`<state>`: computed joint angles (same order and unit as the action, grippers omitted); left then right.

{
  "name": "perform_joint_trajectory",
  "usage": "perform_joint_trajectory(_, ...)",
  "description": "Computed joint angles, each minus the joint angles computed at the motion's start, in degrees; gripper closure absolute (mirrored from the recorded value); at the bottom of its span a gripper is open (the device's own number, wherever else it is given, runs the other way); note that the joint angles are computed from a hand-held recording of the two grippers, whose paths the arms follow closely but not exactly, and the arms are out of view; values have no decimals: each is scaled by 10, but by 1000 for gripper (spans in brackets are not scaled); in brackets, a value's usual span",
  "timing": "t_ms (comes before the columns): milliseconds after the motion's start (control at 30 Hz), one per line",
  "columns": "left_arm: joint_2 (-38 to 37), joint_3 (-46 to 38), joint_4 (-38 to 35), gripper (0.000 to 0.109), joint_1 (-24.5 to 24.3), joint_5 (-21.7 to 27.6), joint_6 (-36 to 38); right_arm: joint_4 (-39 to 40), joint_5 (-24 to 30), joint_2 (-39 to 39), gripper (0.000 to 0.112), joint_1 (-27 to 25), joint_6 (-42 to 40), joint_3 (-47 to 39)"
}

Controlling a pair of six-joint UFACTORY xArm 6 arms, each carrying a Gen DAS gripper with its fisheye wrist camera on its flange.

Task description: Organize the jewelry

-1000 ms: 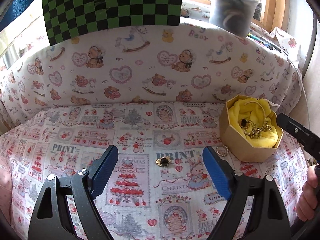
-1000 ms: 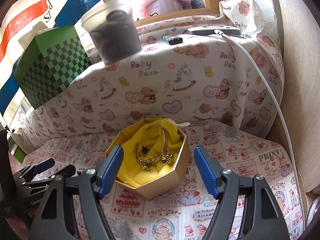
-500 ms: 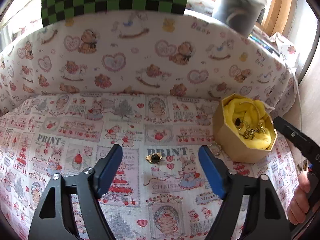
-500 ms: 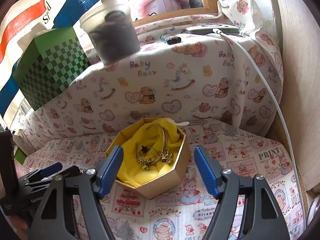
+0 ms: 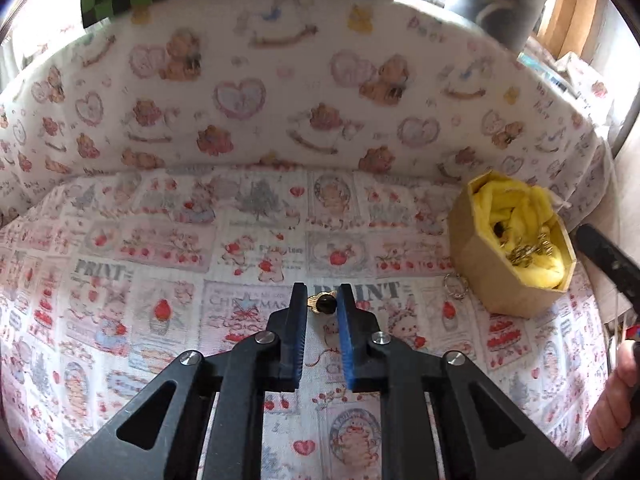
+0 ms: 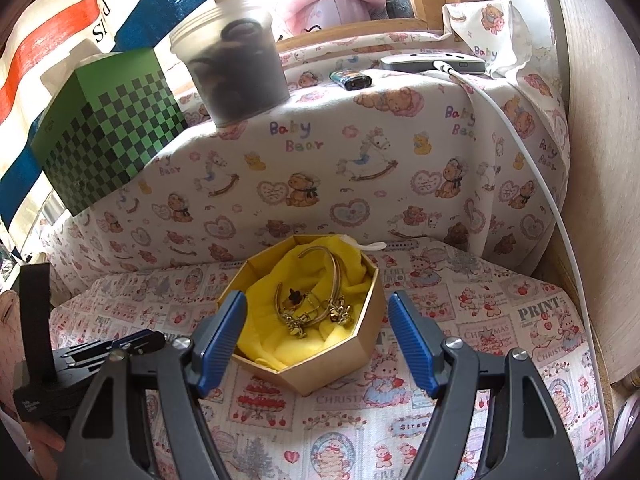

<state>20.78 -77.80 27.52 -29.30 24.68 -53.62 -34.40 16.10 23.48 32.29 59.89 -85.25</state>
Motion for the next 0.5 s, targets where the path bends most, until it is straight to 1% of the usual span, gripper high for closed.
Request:
perform_joint_trajectory(167,-62,44,131,94,10,-21,-134,29,-2,-11,41,9,-20,9)
perform_joint_trajectory(233,-83,59,169,94,16,-26,-183,41,-10,-14,41,17,-29,13)
perform_joint_trajectory(267,-89,63,176,94,20,-26,-193,53,-3,-14,42,24,-43,9)
perform_joint_trajectory(300,-98,70,174,94,24,-27,-193,70,12,-9,46,33,-68,-1)
perform_joint_trajectory(333,-108,77,166,94,26,-25,-186,91,25,-4,56,42,-101,-11)
perform_joint_trajectory(367,-119,86,167,94,30,-25,-189,113,33,2,61,51,-134,-22)
perform_joint_trajectory(433,-145,104,201,94,39,-30,-227,140,52,18,64,66,-172,-46)
perform_joint_trajectory(467,-151,106,213,94,41,-25,-238,170,78,35,69,75,-208,-75)
perform_joint_trajectory(500,-159,110,231,94,40,-13,-254,188,96,50,72,80,-230,-98)
